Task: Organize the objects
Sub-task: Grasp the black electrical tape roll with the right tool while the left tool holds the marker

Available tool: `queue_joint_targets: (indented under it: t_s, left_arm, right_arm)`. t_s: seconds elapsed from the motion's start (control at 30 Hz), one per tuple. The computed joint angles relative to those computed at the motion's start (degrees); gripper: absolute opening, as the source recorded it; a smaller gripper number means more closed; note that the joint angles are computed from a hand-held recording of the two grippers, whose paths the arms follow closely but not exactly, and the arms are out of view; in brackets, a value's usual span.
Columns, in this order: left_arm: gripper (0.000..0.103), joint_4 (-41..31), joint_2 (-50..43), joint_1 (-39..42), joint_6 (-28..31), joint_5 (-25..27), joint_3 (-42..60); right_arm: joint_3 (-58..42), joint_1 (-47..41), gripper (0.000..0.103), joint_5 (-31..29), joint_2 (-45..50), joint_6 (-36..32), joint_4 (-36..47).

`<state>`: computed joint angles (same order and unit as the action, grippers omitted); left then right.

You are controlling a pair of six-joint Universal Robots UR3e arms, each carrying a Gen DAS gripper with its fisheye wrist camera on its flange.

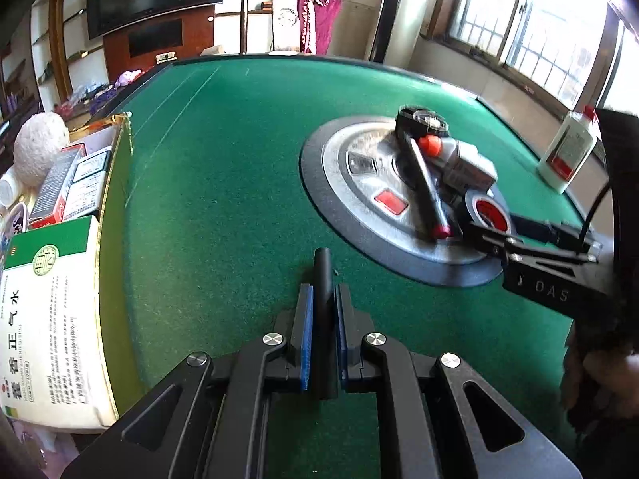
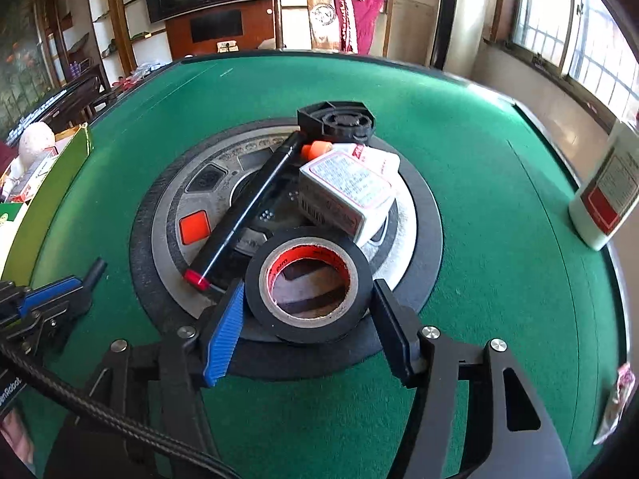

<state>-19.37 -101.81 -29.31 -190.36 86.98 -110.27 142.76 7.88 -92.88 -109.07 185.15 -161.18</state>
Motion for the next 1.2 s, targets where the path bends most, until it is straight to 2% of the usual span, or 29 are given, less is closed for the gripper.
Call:
queue_joint_targets:
  t_s: [0.2,0.33,0.53,0.67,1.2]
  left_arm:
    - [0.008,3.41,2.43,0.86,-0.25,-0.09,-1.92]
    - [0.008,3.6,2.23,0.39,0.09,0.32,-1.29]
    - [0.008,5.34,2.11,-1.99,0.2,5.6,-0.79]
    - [0.008,6.46,2.18,-2.9,0.29,7.79,-0.74]
    - [0.008,10.91,2.93,-6.49,0.58,13.86,-1.29]
  right_arm:
    - [1.8,-2.31,0.061,3.7,-10.48,1.47,3.84]
    - [1.68,-1.1,0.061,5.32,-12.98,2.7,3.28]
    - [-0.95,7.37,0.061,0.91,-4.61,5.68,-4.1]
    - [-1.38,8.61,0.061,0.89,-2.08,6.04,-5.43]
    - [-1.16,11.58,0.061,-0.48,-1.61,8.1,-6.82]
